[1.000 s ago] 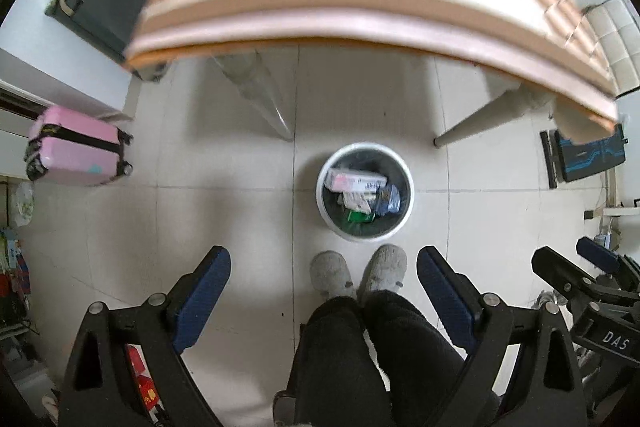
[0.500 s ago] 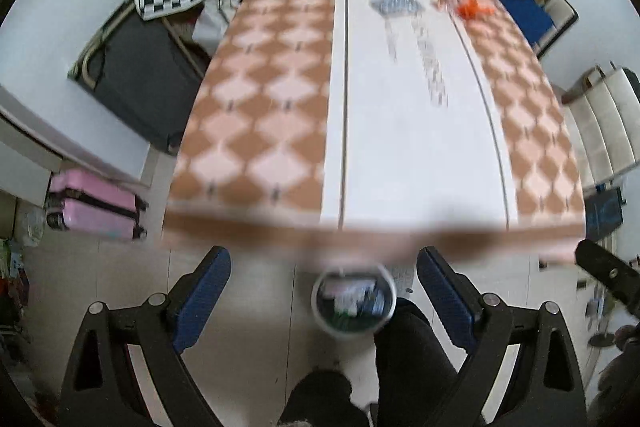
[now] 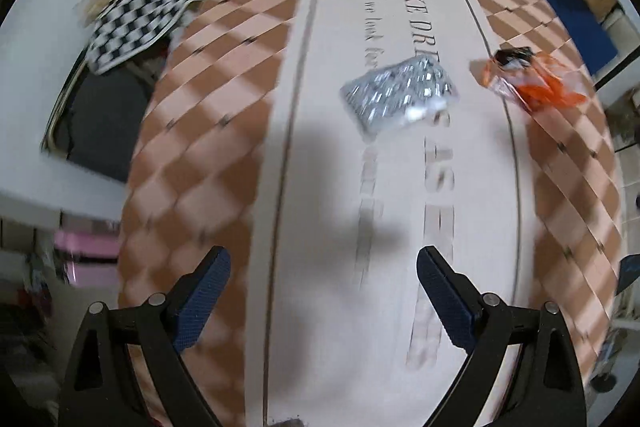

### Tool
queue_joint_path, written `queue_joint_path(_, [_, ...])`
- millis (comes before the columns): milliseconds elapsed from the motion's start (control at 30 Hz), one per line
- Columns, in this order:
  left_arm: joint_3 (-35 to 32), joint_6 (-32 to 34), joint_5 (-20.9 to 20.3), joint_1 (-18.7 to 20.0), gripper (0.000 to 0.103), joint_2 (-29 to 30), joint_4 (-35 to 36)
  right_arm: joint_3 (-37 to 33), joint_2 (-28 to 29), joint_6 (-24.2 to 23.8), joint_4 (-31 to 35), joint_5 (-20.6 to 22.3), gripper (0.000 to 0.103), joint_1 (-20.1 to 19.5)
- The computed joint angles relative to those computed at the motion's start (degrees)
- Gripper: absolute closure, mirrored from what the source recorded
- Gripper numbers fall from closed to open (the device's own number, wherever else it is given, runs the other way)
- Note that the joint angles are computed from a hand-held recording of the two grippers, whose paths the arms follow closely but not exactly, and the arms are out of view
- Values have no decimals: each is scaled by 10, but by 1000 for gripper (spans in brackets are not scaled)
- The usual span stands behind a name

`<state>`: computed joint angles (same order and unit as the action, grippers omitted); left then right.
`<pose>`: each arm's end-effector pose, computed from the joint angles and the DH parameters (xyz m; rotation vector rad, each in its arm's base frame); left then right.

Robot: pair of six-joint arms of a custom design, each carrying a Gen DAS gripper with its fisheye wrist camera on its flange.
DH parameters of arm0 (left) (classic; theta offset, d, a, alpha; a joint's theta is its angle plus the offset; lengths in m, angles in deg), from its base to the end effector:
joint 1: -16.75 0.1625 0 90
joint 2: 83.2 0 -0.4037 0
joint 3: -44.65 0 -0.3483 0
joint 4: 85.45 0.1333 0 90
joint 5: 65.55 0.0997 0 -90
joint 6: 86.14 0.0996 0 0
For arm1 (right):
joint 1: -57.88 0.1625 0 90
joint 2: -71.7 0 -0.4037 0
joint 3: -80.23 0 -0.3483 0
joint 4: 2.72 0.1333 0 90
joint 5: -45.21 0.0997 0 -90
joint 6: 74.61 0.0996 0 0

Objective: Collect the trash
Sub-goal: 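Grasp the silver blister pack with the left gripper while the right grasps the orange snack bag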

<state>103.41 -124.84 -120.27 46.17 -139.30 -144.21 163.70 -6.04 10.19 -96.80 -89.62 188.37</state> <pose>-0.4380 -0.4661 0.3583 0.6573 2.2224 -0.1036 0.3921 -0.3620 0.4487 -0.9670 -2.4158 0.9361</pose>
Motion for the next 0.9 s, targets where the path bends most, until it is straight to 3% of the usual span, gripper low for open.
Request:
queue_joint_path(133, [-49,82,10,31,8,73,-37,-7,9,-108,-82,18,2,-82])
queue_joint_path(267, [-105,160,9,47,8,128,-31,10,11,-165,-176,54,4,-144])
queue_joint_path(367, [-142,229,11,54,8,160,-26,19,17,-199,-231,93,32,-176])
queue_joint_path(433, [-168,274,5,58,8,179,-19,14,26,-219,-243,100,67,-184])
queue_joint_path(500, [-190,324,-3,61,8,196,-14,10,33,-236,-254,93,78,-183])
queue_joint_path(667, [-234,413,-37,68,7,230,21,0,38,-252,-262,81,80,-182])
queue_joint_path(800, [-285,416,-69,77,9,254,56,-16,44,-259,-240,78,81,-186])
queue_joint_path(900, [-286,415,-98,83,27,248,52,-18,44,-262,-236,76,81,-186])
